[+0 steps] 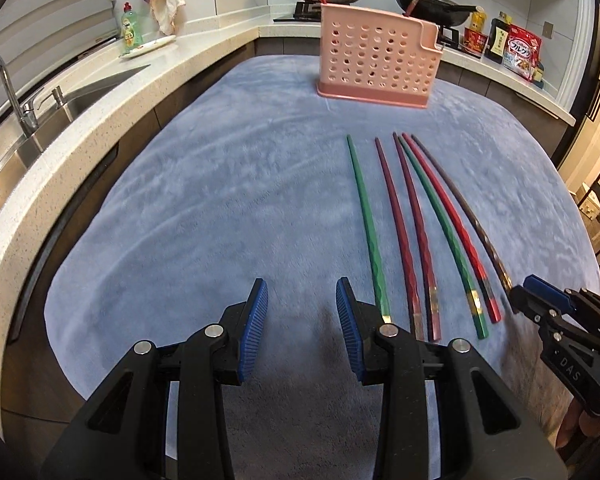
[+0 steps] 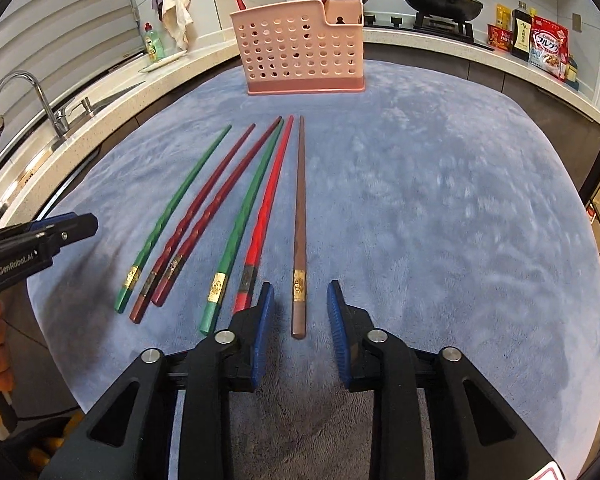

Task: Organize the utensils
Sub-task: 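Withdraw both tools from the caddy back to the remaining chopsticks, then grasp a green chopstick with the left tool while the right tool grasps the brown chopstick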

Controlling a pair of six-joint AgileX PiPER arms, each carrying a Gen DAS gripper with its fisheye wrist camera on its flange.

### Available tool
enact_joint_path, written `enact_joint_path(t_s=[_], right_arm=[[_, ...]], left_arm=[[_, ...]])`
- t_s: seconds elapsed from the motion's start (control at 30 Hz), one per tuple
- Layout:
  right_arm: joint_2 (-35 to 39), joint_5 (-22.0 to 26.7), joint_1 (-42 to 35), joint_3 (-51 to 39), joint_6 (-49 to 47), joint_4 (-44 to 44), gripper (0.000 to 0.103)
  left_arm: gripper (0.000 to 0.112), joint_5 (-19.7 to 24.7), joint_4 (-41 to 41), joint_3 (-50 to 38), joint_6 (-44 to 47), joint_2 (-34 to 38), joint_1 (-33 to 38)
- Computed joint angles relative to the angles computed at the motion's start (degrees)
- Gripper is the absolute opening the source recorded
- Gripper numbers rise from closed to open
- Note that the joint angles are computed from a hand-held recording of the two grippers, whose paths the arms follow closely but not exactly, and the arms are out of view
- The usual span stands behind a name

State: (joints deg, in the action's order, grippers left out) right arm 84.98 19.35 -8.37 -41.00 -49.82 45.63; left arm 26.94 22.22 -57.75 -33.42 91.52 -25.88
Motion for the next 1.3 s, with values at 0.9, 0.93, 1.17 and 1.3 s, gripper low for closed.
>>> enact_joint_path(t_s=[0.9, 0.93, 1.17, 1.3], right_arm=[[1.0, 0.7, -1.7, 1.1, -6.1, 5.4, 0.007], [1.0, 0.7, -1.6, 1.1, -6.1, 5.4, 0.007], [0.9, 0.6, -1.7, 1.2, -6.1, 5.5, 0.007], [1.0, 0.7, -1.7, 1.1, -5.9, 5.3, 0.007]], left_arm=[[0.053, -1.6, 1.0, 1.8, -1.8, 4.0, -4.5], [0.053, -1.8, 1.7, 2.0, -2.5, 4.0, -4.6], [0.051, -2.1, 2.0, 2.1, -2.9, 4.1, -4.6], [0.033, -2.2, 2.3, 2.3, -3.1, 3.9, -4.4]])
